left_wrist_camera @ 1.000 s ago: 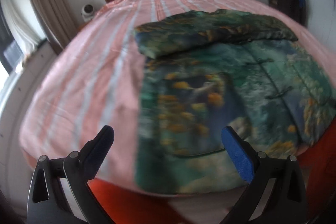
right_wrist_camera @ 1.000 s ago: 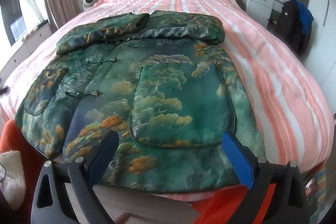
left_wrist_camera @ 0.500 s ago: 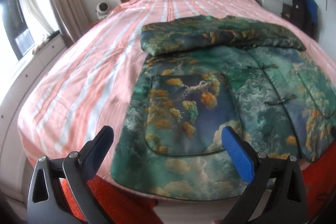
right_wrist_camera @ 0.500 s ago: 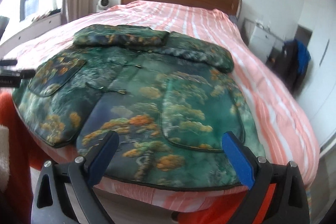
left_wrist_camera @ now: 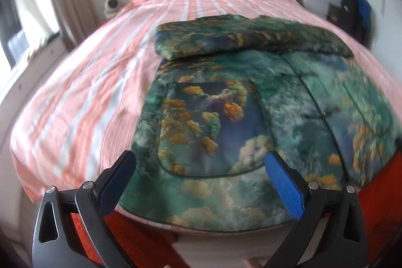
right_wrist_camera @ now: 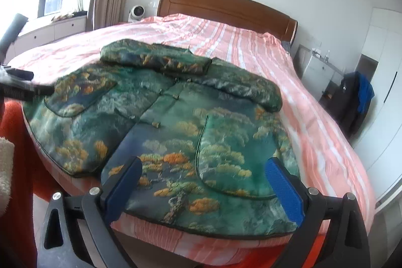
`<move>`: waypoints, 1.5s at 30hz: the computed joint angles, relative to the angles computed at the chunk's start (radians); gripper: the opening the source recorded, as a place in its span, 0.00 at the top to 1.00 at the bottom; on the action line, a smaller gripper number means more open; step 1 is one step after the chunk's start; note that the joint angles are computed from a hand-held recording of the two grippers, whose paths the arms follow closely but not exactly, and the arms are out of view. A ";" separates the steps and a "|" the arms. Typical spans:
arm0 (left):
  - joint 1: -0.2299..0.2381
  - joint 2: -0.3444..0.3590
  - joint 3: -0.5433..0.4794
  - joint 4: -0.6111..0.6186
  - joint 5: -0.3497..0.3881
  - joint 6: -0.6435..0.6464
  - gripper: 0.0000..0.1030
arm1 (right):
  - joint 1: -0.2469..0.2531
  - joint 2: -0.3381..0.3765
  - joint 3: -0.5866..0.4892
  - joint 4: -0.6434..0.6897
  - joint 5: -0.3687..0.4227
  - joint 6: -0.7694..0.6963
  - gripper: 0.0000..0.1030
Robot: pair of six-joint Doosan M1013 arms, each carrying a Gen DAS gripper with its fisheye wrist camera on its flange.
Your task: Fold large clothes
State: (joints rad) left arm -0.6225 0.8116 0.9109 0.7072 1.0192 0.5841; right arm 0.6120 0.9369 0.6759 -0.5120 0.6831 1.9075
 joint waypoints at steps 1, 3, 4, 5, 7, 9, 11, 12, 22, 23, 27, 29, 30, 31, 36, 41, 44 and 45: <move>-0.004 -0.004 0.007 0.005 -0.018 0.006 0.01 | -0.001 -0.004 0.006 -0.008 -0.013 0.010 0.05; -0.005 -0.016 0.024 -0.016 -0.071 0.022 0.01 | -0.004 -0.016 0.025 -0.023 -0.046 0.033 0.05; -0.002 -0.021 0.028 -0.043 -0.096 0.039 0.01 | -0.007 -0.024 0.038 -0.018 -0.072 0.037 0.05; 0.001 -0.025 0.032 -0.070 -0.117 0.052 0.01 | -0.009 -0.028 0.044 -0.004 -0.085 0.030 0.05; 0.006 -0.029 0.033 -0.113 -0.140 0.075 0.01 | -0.015 -0.029 0.042 0.053 -0.091 -0.031 0.05; 0.009 -0.028 0.027 -0.132 -0.137 0.076 0.01 | -0.016 -0.027 0.036 0.078 -0.084 -0.077 0.05; 0.014 -0.028 0.025 -0.139 -0.124 0.055 0.01 | -0.017 -0.027 0.037 0.086 -0.078 -0.095 0.05; 0.017 -0.030 0.028 -0.145 -0.120 0.039 0.01 | -0.019 -0.027 0.037 0.104 -0.075 -0.105 0.05; 0.072 -0.073 0.104 -0.213 -0.117 -0.149 0.01 | -0.046 -0.016 0.010 0.317 -0.029 -0.171 0.05; 0.073 -0.072 0.103 -0.207 -0.102 -0.157 0.01 | -0.047 -0.011 0.001 0.329 -0.016 -0.176 0.05; 0.076 -0.070 0.105 -0.202 -0.070 -0.169 0.01 | -0.053 0.008 -0.033 0.380 0.040 -0.181 0.05; 0.079 -0.070 0.107 -0.215 -0.070 -0.164 0.01 | -0.057 0.012 -0.040 0.409 0.054 -0.182 0.05; 0.080 -0.069 0.106 -0.219 -0.067 -0.159 0.01 | -0.059 0.012 -0.039 0.417 0.056 -0.182 0.05; 0.081 -0.069 0.107 -0.220 -0.064 -0.154 0.01 | -0.061 0.013 -0.041 0.431 0.059 -0.185 0.05; 0.090 -0.068 0.096 -0.230 -0.053 -0.105 0.01 | -0.095 0.017 -0.057 0.515 0.082 -0.208 0.06; 0.126 -0.082 0.131 -0.330 -0.103 -0.082 0.01 | -0.155 0.013 -0.078 0.424 0.115 -0.071 0.06; 0.145 -0.072 0.136 -0.433 -0.118 -0.032 0.01 | -0.188 0.045 -0.145 0.459 0.216 -0.058 0.06; 0.147 -0.063 0.129 -0.455 -0.110 -0.008 0.01 | -0.202 0.069 -0.189 0.510 0.277 -0.077 0.06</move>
